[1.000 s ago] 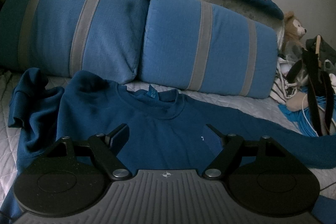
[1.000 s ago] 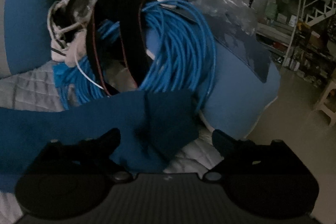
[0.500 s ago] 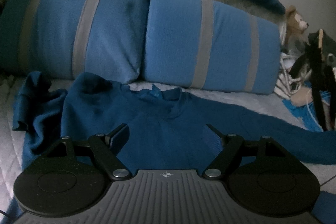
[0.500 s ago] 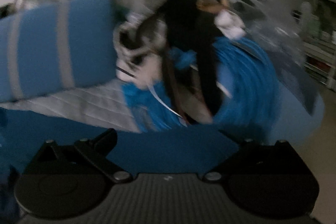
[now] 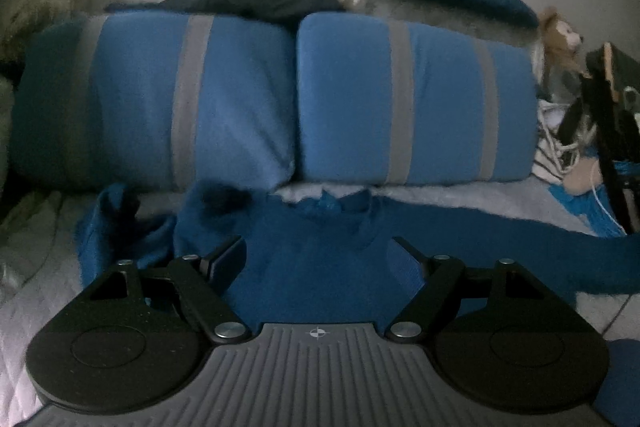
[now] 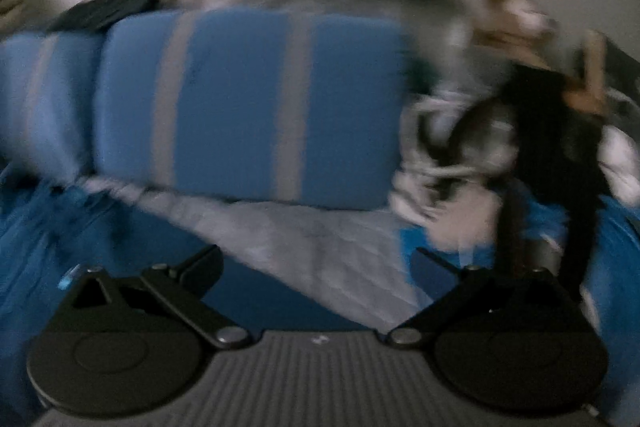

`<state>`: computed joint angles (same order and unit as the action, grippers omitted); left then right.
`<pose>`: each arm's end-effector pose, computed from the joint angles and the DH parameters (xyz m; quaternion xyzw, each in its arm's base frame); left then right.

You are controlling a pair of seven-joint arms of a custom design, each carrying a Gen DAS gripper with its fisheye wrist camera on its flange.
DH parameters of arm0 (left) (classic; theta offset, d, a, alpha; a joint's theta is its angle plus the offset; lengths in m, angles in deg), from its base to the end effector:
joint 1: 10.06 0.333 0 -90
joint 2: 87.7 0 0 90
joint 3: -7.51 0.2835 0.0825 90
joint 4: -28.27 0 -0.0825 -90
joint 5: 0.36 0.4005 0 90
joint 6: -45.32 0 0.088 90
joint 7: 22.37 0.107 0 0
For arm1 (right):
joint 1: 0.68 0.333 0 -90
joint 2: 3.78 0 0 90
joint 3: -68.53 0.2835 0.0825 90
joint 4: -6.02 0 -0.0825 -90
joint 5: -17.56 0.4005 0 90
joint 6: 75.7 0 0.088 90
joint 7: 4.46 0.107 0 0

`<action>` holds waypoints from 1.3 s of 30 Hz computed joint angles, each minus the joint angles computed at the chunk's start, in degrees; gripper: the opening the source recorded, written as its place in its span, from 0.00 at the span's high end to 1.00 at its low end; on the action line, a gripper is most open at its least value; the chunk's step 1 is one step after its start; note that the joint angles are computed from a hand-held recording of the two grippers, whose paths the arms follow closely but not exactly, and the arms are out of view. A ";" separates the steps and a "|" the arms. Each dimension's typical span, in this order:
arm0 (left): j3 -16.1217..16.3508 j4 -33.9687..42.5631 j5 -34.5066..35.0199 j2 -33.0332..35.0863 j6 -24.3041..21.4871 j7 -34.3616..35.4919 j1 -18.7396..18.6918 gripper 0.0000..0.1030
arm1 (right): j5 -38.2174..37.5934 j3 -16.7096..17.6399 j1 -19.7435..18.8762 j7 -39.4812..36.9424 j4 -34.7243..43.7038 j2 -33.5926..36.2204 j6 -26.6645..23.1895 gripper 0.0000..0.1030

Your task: Fold clothes

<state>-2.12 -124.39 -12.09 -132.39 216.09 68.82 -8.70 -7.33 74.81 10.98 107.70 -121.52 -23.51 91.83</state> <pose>0.3991 -0.0527 0.5726 -0.6024 0.6062 -0.3914 0.3411 0.4886 0.1928 0.5981 -0.6965 0.5064 -0.3502 0.3685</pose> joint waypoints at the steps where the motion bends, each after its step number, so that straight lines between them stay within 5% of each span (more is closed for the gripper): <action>1: 0.14 0.18 -0.55 -0.10 -0.96 -0.92 0.24 0.25 | 2.56 -2.00 3.04 -4.55 1.50 1.75 -0.35 0.00; 5: 0.21 0.75 -1.44 0.33 -2.78 -3.79 1.22 0.25 | 12.70 -4.89 9.65 -18.32 7.94 8.22 -3.26 0.00; 9: -0.61 1.51 -1.11 1.32 -4.21 -7.03 2.62 0.25 | 17.74 -3.06 9.90 -23.58 15.15 15.37 -6.21 0.02; 21: 1.63 -0.07 -2.89 1.61 0.20 -8.13 0.29 0.25 | 17.53 0.86 9.16 -28.08 43.09 41.28 -17.70 0.19; 23: 2.01 0.05 -3.12 1.82 0.22 -7.78 -0.08 0.25 | 17.79 1.01 9.55 -28.70 47.58 45.00 -20.15 0.28; 24: 2.19 0.12 -3.25 1.93 0.23 -7.59 -0.27 0.25 | 18.11 1.09 9.72 -28.86 49.40 46.48 -21.40 0.39; 25: 2.37 0.18 -3.39 2.04 0.23 -7.40 -0.45 0.25 | 18.90 1.48 9.60 -29.60 50.76 47.64 -22.44 0.61; 28: 2.58 0.03 -3.76 1.92 0.39 -7.00 -0.71 0.25 | 17.12 0.48 10.83 -30.42 50.98 48.30 -22.68 0.89; 35: 2.89 -0.30 -4.50 1.75 0.75 -6.27 -1.04 0.25 | 3.96 -6.65 15.13 -16.12 47.47 46.56 -17.11 0.94; 39: 2.72 -0.23 -4.64 1.85 0.65 -6.14 -0.96 0.25 | 0.09 -6.72 15.09 -12.26 47.53 46.61 -17.67 0.94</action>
